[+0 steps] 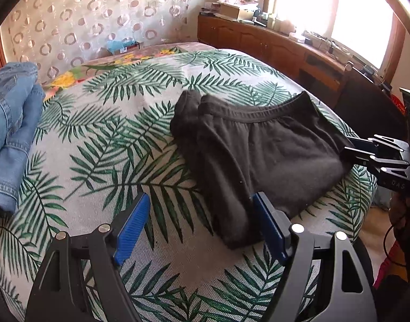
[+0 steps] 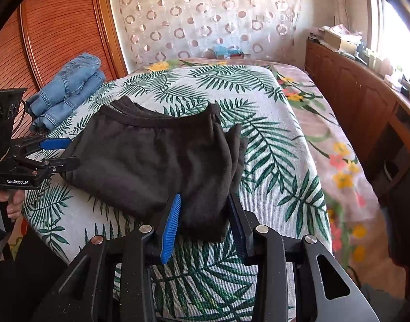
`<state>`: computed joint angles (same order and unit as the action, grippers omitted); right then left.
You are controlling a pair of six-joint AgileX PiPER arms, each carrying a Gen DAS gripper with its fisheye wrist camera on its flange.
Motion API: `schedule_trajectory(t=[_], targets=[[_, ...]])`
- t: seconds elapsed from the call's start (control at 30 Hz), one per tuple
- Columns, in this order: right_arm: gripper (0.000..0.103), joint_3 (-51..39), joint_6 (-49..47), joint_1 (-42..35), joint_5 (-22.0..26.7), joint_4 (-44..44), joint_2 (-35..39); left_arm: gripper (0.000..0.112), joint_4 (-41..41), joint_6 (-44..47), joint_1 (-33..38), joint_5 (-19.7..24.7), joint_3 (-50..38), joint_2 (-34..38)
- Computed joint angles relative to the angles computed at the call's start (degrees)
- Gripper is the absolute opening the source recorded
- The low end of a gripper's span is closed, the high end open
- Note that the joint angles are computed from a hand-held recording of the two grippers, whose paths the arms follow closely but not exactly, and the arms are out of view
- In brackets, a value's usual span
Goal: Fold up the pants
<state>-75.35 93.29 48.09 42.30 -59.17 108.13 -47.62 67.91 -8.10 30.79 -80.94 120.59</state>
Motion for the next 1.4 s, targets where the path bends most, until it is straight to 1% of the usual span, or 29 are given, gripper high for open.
schedule_trajectory(t=[0.2, 0.27, 0.33, 0.37, 0.4, 0.5, 0.63, 0.8, 0.87, 1.03, 1.07, 1.1, 1.13, 1.17, 1.23, 1.4], targets=[[0.038, -0.1, -0.3, -0.7, -1.0, 0.3, 0.2, 0.079, 2.9, -3.8, -0.6, 0.0, -3.0, 0.8], [0.043, -0.3, -0.4, -0.8, -1.1, 0.4, 0.2, 0.079, 3.2, -5.3, -0.6, 1.0, -4.9, 1.5], [0.058, -0.6, -0.5, -0.9, -0.7, 0.3, 0.3, 0.079, 4.6, -7.2, -0.8, 1.5, -6.9, 2.3], [0.062, -0.8, -0.5, -1.0, -0.4, 0.1, 0.2, 0.079, 5.5, -8.1, -1.0, 1.6, -7.7, 2.6], [0.064, -0.9, -0.4, -1.1, -0.2, -0.3, 0.0, 0.079, 6.5, -9.0, -1.3, 1.7, -8.8, 3.0], [0.066, -1.6, -1.1, -2.1, -0.4, -0.4, -0.1, 0.079, 8.7, -11.2, -1.6, 3.2, -12.5, 4.8], [0.066, -3.4, -3.4, -3.8, -0.8, 1.7, 0.9, 0.079, 12.6, -15.3, -2.1, 6.1, -18.7, 8.2], [0.066, -5.2, -5.8, -6.0, -2.7, 5.4, 2.7, 0.079, 16.7, -19.3, -2.3, 12.5, -28.7, 13.6], [0.066, -6.0, -7.6, -7.1, -3.2, 7.0, 3.1, 0.079, 17.4, -19.9, -2.3, 14.0, -31.3, 15.1], [0.066, -7.5, -11.2, -9.4, -4.3, 10.8, 3.5, 0.079, 17.8, -22.5, -2.1, 19.7, -39.4, 19.8], [0.065, -8.1, -12.1, -9.6, -4.0, 11.4, 3.7, 0.079, 17.7, -22.5, -2.1, 20.3, -40.2, 20.3], [0.060, -8.5, -13.0, -9.8, -3.9, 12.0, 3.8, 0.079, 17.6, -22.4, -2.1, 20.9, -41.0, 20.8], [0.056, -9.1, -14.0, -9.9, -3.7, 12.8, 4.0, 0.079, 17.5, -22.5, -2.1, 21.4, -41.9, 21.3], [0.056, -9.5, -14.9, -10.0, -3.6, 13.5, 4.2, 0.079, 17.5, -22.5, -2.1, 22.0, -42.9, 21.9], [0.051, -10.3, -16.5, -10.4, -3.7, 14.8, 4.5, 0.079, 17.5, -22.7, -2.0, 23.5, -45.0, 23.0], [0.046, -11.2, -17.8, -11.0, -3.7, 16.1, 5.1, 0.079, 17.2, -22.9, -1.8, 27.0, -50.0, 25.6]])
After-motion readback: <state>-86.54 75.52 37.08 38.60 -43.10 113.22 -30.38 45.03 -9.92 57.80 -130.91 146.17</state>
